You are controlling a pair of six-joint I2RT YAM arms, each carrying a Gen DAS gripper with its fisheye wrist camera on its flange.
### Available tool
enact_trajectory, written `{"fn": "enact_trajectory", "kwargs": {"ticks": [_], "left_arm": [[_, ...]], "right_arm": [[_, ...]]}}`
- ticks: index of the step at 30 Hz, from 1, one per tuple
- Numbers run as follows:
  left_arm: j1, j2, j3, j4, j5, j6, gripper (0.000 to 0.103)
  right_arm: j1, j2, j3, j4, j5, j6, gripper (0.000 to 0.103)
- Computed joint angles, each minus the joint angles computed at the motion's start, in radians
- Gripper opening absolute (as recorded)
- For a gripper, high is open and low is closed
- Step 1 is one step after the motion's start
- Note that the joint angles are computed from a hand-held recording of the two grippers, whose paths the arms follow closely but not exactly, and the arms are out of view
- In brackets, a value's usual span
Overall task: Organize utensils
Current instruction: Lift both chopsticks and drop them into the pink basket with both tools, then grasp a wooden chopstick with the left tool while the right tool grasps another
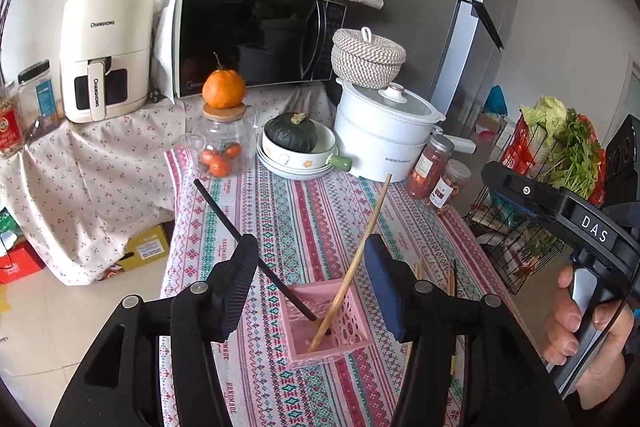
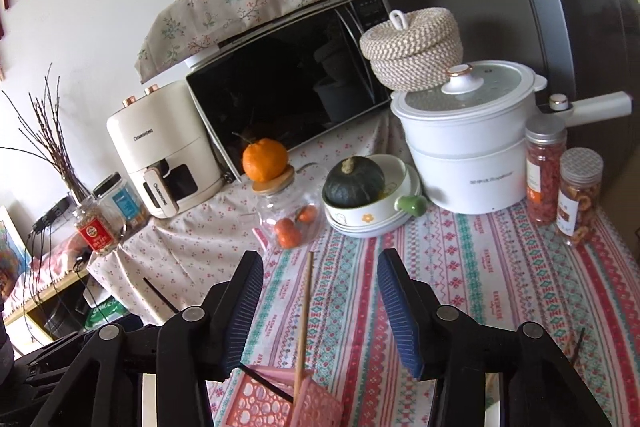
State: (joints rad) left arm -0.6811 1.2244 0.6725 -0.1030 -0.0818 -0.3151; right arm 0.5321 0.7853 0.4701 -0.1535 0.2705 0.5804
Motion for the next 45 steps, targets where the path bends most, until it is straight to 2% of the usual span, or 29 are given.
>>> {"fn": "enact_trajectory", "kwargs": {"ticks": [3, 6, 11, 15, 22, 31, 34, 36, 39, 45], "left_arm": [[-0.029, -0.023, 0.007, -0.055, 0.000, -0.023, 0.072], [-0.076, -0.026, 0.017, -0.102, -0.013, -0.049, 0.078], [-0.183, 0.028, 0.056, -0.172, -0.061, -0.092, 0.082], [-0.257, 0.118, 0.114, -0.220, -0.069, -0.121, 0.083], [-0.366, 0.320, 0.290, -0.289, -0.071, -0.135, 0.083], [-0.403, 0.681, 0.621, -0.373, 0.009, -0.136, 0.082], [-0.379, 0.796, 0.717, -0.393, 0.046, -0.152, 0.073], [-0.359, 0.867, 0.777, -0.410, 0.068, -0.160, 0.059], [-0.334, 0.953, 0.843, -0.418, 0.090, -0.171, 0.044], [-0.308, 1.089, 0.968, -0.446, 0.074, -0.172, 0.018]], "right_arm": [[-0.071, -0.100, 0.008, -0.156, -0.044, -0.028, 0.066], [-0.163, -0.185, 0.016, -0.300, -0.096, -0.067, 0.074], [-0.364, -0.247, 0.017, -0.495, -0.229, -0.144, 0.079], [-0.531, -0.210, 0.006, -0.596, -0.331, -0.250, 0.080], [-0.814, -0.107, -0.027, -0.662, -0.479, -0.446, 0.080], [-0.987, 0.027, -0.034, -0.636, -0.489, -0.571, 0.080], [-1.015, 0.078, -0.034, -0.613, -0.485, -0.594, 0.080], [-1.026, 0.109, -0.034, -0.597, -0.484, -0.608, 0.080], [-1.044, 0.140, -0.033, -0.583, -0.488, -0.628, 0.080], [-1.049, 0.179, -0.031, -0.560, -0.487, -0.644, 0.080]]}}
